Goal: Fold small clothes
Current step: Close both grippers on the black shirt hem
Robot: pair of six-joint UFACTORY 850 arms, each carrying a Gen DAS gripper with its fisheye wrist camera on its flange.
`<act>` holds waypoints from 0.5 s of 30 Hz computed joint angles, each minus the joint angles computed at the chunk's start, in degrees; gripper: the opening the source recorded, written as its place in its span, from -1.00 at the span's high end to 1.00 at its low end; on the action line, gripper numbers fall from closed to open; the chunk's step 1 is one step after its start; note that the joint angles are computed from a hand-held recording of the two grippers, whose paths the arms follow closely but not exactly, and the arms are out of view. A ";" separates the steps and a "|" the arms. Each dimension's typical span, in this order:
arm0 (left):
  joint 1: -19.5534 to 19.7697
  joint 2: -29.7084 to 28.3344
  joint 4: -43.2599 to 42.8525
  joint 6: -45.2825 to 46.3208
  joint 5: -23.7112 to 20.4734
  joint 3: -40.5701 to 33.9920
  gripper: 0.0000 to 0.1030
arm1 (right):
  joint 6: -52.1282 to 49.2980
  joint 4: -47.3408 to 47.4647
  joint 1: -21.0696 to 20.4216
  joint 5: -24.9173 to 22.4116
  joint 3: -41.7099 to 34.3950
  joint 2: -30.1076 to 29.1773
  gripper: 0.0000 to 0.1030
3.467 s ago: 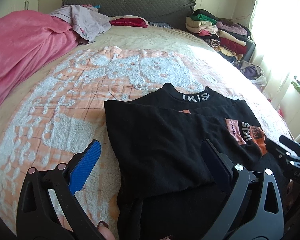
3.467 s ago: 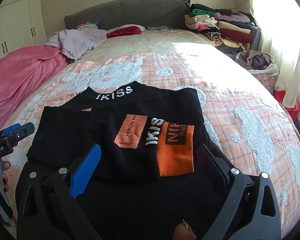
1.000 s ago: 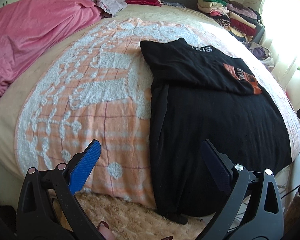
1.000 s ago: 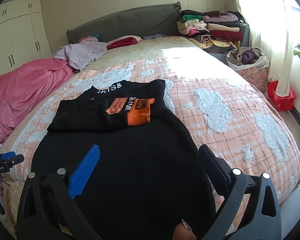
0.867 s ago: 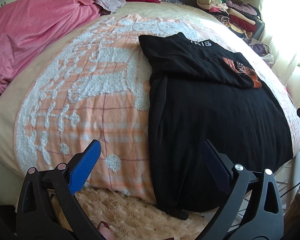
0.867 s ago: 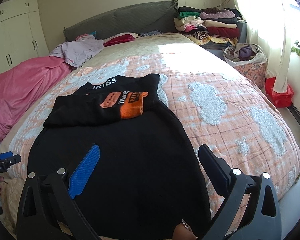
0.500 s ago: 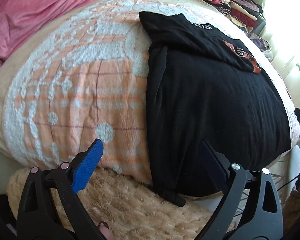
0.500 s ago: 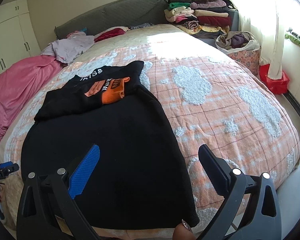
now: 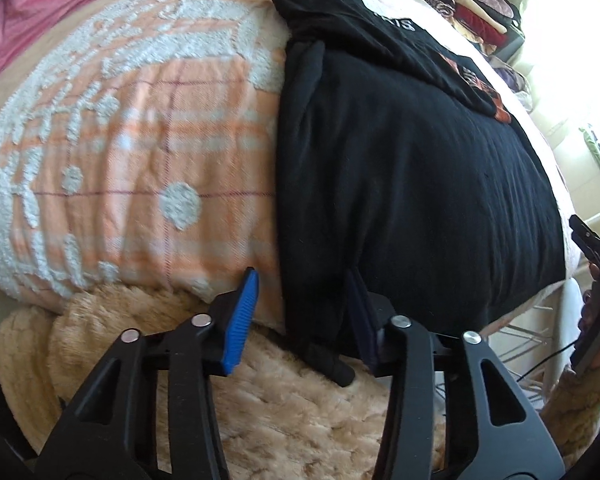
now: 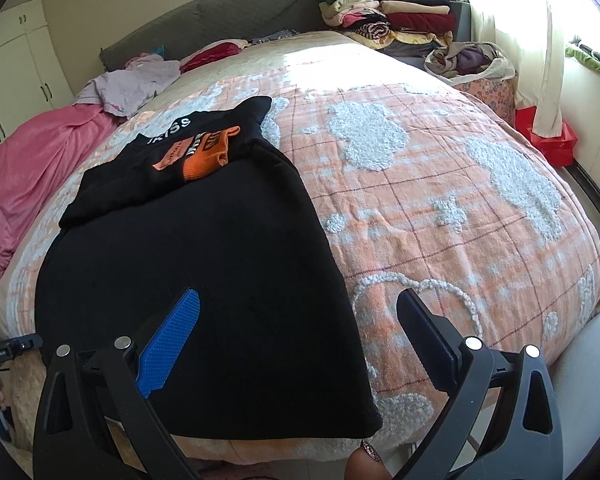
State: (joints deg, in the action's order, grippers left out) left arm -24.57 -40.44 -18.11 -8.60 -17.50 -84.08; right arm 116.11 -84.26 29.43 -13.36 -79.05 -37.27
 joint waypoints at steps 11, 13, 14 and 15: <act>-0.44 -2.07 -1.33 1.21 -1.67 -1.73 0.29 | -17.67 15.99 -1.45 4.97 1.68 0.21 -0.91; -0.46 -2.23 -0.92 0.78 -1.76 -2.01 0.29 | -18.49 16.72 -1.68 5.86 2.34 0.45 -0.89; -0.40 -2.15 -1.21 1.02 -1.68 -1.88 0.29 | -16.75 14.79 -1.77 6.58 2.88 0.73 -0.89; -0.37 -2.14 -1.32 1.11 -1.64 -1.83 0.29 | -15.18 12.98 -1.83 7.31 3.27 0.95 -0.86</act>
State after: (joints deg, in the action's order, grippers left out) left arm -24.95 -42.58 -19.42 -7.49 -19.14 -85.91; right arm 100.93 -71.28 27.61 -6.06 -75.78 -36.32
